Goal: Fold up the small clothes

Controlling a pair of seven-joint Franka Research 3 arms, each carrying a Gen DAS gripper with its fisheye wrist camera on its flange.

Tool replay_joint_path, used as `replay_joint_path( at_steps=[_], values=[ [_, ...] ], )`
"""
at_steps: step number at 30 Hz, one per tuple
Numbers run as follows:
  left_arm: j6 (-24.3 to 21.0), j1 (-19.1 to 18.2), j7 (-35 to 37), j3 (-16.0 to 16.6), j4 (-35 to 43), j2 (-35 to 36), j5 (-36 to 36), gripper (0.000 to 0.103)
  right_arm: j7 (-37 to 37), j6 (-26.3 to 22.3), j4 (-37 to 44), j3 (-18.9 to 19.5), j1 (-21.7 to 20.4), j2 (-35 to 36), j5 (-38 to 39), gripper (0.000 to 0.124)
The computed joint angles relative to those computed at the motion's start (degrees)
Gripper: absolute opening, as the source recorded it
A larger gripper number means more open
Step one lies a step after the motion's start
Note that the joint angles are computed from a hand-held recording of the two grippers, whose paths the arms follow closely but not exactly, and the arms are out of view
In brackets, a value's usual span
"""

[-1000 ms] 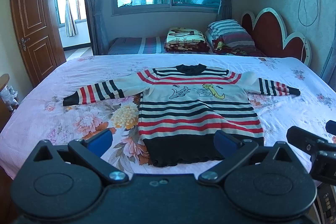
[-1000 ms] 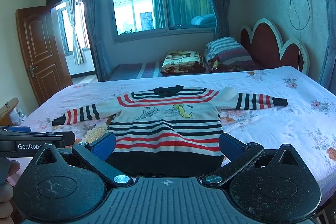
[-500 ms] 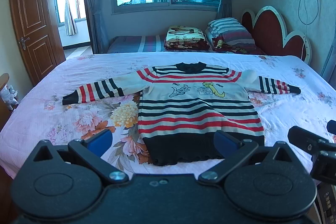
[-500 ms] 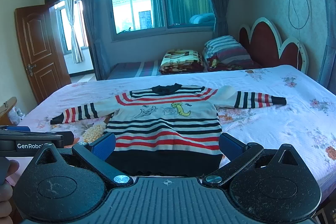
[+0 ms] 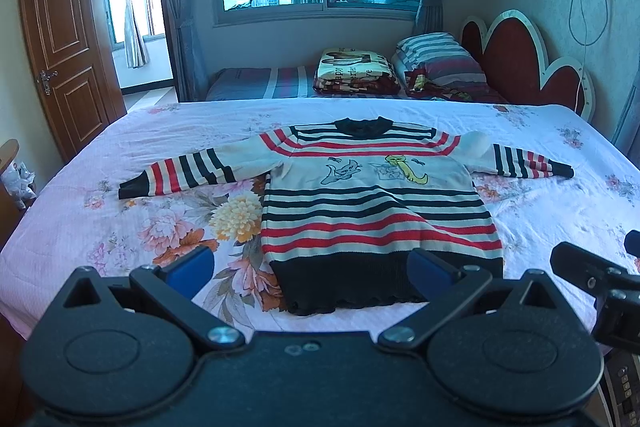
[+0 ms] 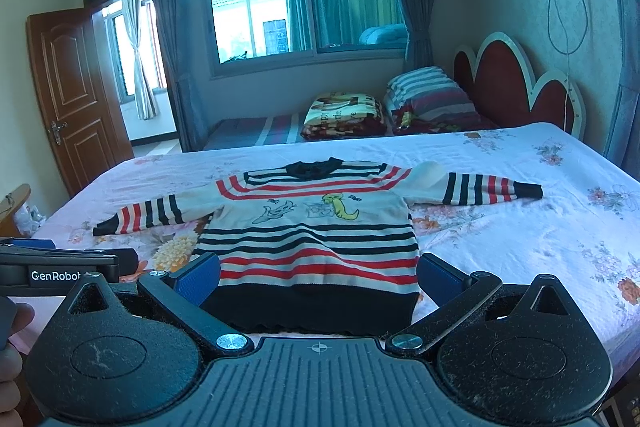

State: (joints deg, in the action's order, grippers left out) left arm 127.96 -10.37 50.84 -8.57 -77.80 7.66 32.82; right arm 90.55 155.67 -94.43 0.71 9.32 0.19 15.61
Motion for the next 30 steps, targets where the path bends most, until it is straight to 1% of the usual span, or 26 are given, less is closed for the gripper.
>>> replay_joint_path(
  at_steps=[18, 25, 27, 30],
  values=[
    [-0.4, -0.1, 0.0, -0.1, -0.1, -0.1, -0.1, 0.103, 0.3, -0.2, -0.2, -0.2, -0.2, 0.1, -0.5, 0.103],
    [1.6, 0.4, 0.2, -0.1, -2.8, -1.2, -0.9, 0.103, 1.6, 0.6, 0.4, -0.4, -0.5, 1.2, -1.2, 0.103],
    [0.7, 0.4, 1.0, -0.2, 0.5, 1.2, -1.3, 0.103, 1.9, 0.6, 0.9, -0.5, -0.6, 1.7, -1.4, 0.103],
    [0.8, 0.2, 1.3, 0.2, 1.2, 1.9, -1.4, 0.103, 2.6, 0.5, 2.0, -0.6, -0.6, 2.9, -2.6, 0.103]
  ],
)
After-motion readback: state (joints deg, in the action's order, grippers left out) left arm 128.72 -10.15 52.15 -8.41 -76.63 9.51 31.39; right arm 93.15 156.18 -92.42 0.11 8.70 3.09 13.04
